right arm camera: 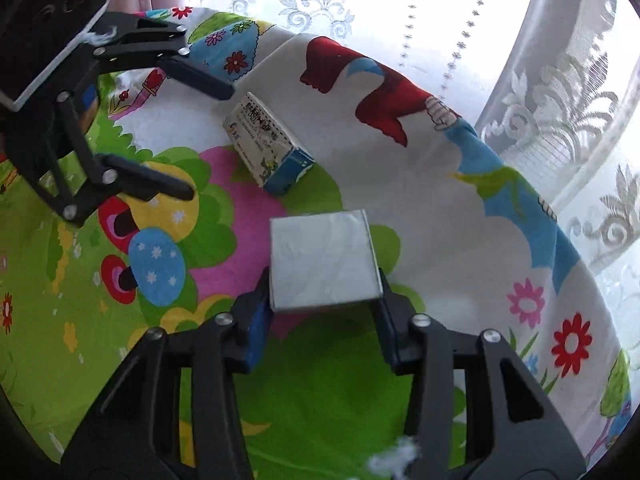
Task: Organize rigid objects
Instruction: 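Grasp the white cube box with the right tool while the left tool grasps the small printed box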
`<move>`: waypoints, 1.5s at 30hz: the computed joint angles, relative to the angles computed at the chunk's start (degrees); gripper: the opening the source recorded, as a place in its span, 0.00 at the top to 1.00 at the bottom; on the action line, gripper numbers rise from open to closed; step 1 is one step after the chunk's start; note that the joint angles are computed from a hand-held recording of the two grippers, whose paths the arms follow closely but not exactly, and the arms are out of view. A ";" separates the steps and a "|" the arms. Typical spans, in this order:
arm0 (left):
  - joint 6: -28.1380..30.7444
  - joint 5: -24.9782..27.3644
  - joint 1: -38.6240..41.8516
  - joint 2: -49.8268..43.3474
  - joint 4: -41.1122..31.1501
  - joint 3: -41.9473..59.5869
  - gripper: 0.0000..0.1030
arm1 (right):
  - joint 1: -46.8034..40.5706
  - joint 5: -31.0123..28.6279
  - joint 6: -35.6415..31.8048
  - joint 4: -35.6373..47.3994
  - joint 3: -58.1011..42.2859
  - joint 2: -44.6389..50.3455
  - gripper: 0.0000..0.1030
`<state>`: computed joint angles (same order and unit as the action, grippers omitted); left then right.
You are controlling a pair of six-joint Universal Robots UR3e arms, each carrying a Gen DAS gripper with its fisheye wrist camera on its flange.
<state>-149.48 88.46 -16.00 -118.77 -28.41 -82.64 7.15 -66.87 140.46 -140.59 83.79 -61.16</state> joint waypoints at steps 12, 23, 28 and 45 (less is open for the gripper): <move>-12.33 -0.10 -1.83 3.40 -7.70 0.15 0.99 | -8.59 4.22 12.17 7.94 36.17 -44.53 0.51; -11.42 9.48 -9.86 15.64 -2.28 -13.08 0.71 | -5.97 -0.30 17.85 37.79 42.89 -81.47 0.51; -2.83 5.62 -5.88 6.17 -8.22 0.79 0.33 | -0.06 -4.49 24.98 32.25 45.81 -81.69 0.51; -17.59 2.22 -7.84 28.88 -7.67 -22.70 0.76 | 1.16 -6.23 34.81 29.45 44.43 -81.23 0.51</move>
